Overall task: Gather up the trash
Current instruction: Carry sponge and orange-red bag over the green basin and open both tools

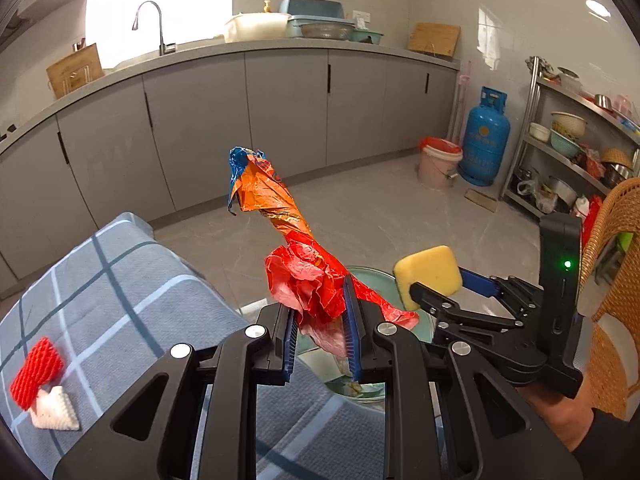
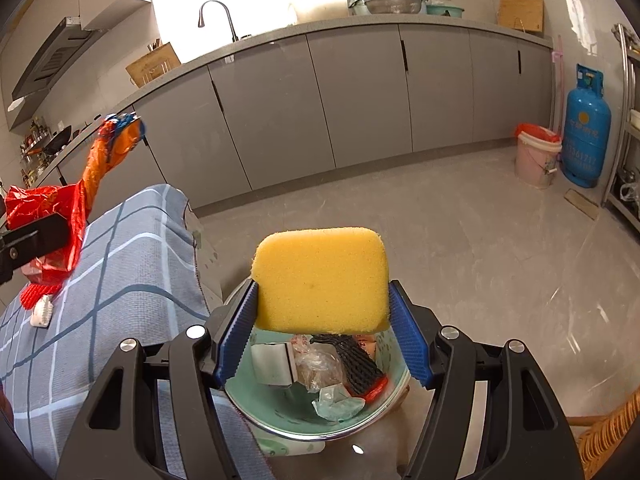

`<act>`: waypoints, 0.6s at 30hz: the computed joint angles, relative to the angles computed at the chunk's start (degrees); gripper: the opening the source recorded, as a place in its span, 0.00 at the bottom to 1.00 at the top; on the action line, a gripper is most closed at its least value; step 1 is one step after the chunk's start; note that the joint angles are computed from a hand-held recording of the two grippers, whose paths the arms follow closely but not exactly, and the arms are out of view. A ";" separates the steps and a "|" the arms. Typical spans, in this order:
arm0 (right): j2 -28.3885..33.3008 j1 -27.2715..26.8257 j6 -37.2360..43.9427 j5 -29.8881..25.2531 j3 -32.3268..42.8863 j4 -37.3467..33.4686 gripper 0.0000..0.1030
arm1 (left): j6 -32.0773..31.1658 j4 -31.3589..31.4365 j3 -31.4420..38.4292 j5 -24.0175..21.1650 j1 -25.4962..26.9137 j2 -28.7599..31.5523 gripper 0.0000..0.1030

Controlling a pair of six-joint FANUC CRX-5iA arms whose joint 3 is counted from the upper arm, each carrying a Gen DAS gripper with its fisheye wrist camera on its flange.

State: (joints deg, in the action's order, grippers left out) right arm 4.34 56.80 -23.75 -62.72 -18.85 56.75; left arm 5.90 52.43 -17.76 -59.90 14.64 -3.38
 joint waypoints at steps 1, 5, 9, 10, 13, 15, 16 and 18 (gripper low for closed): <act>0.03 -0.26 0.05 0.35 -0.15 -0.06 0.64 | 0.05 -0.36 -0.02 0.05 -0.37 0.22 0.21; 0.09 -1.14 0.06 1.57 -0.74 -0.46 0.64 | 0.47 -1.96 -0.38 0.85 -1.61 0.80 0.21; -0.10 -2.10 -0.65 3.42 -1.83 -0.04 0.69 | 0.47 -3.28 -0.27 1.01 -2.43 1.43 0.24; -0.03 -2.27 -0.83 3.56 -1.96 0.05 0.76 | 0.54 -3.41 -0.37 1.57 -2.59 1.38 0.35; 0.62 -1.93 -1.08 0.96 -1.45 -0.65 0.86 | 0.37 -2.47 -1.68 4.10 -2.90 0.82 0.57; 0.25 -1.85 -1.84 0.67 -1.96 -1.16 0.86 | 0.84 -2.99 -1.59 5.13 -2.75 0.83 0.64; 0.09 -1.73 -2.39 0.38 -2.19 -1.35 0.86 | 1.30 -3.12 -1.64 5.95 -2.62 0.82 0.69; -0.19 -1.42 -3.29 -0.02 -2.61 -1.55 0.86 | 1.84 -3.00 -1.34 5.81 -2.14 1.20 0.70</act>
